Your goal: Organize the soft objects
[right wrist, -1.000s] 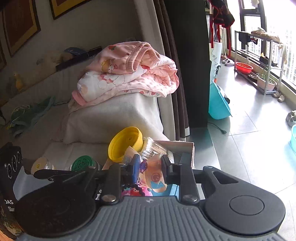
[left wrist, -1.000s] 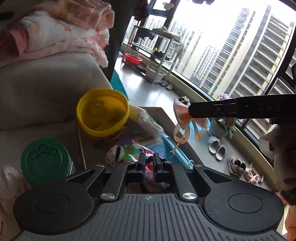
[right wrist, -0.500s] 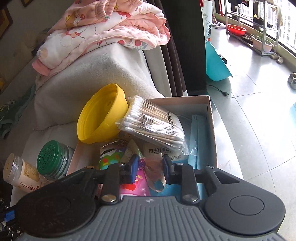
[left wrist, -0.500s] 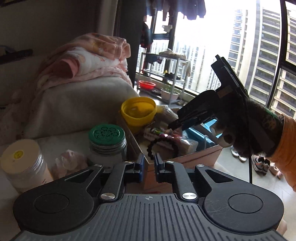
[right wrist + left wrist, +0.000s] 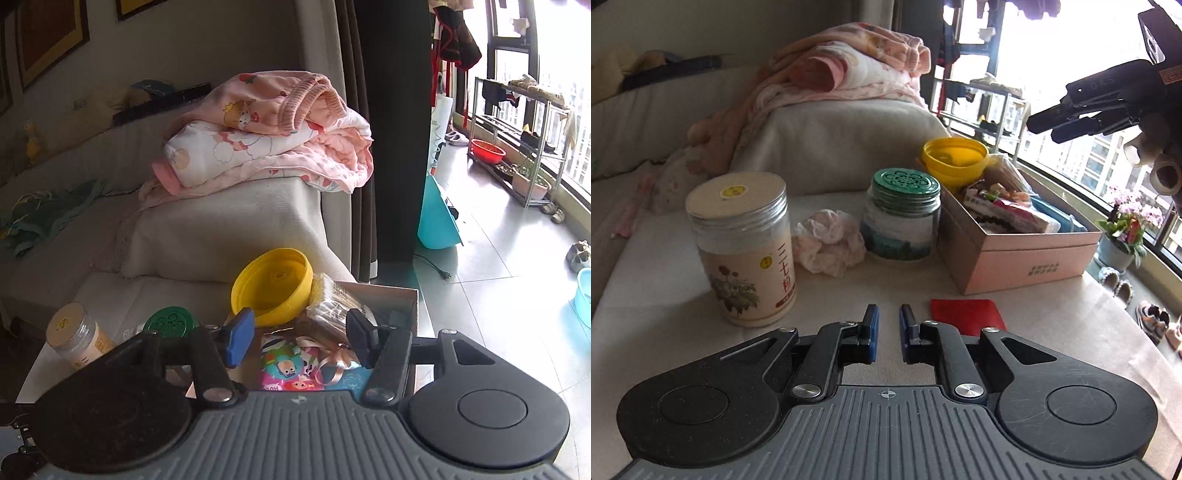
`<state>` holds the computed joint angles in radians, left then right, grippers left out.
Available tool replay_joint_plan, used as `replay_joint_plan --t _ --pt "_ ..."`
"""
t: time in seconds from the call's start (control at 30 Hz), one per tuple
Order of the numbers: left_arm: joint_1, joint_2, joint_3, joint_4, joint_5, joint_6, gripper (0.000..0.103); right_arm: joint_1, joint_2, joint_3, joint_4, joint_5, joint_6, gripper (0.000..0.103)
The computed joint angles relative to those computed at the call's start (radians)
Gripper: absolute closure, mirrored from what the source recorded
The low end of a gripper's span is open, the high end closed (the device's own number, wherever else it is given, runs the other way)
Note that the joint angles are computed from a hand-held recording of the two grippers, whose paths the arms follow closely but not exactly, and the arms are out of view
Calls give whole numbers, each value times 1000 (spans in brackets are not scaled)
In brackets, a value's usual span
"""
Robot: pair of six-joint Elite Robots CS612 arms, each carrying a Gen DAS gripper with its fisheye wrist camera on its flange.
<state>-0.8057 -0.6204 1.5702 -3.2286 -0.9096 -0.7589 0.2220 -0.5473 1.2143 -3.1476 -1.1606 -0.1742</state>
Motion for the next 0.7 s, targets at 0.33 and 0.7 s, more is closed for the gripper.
replay_joint_plan --t 0.33,0.7 --pt "10 28 -93 59 -191 69 89 15 -24 183 -112 9 -33 48" --pt "3 59 -251 427 -196 109 86 -3 64 258 -367 -177 228 48"
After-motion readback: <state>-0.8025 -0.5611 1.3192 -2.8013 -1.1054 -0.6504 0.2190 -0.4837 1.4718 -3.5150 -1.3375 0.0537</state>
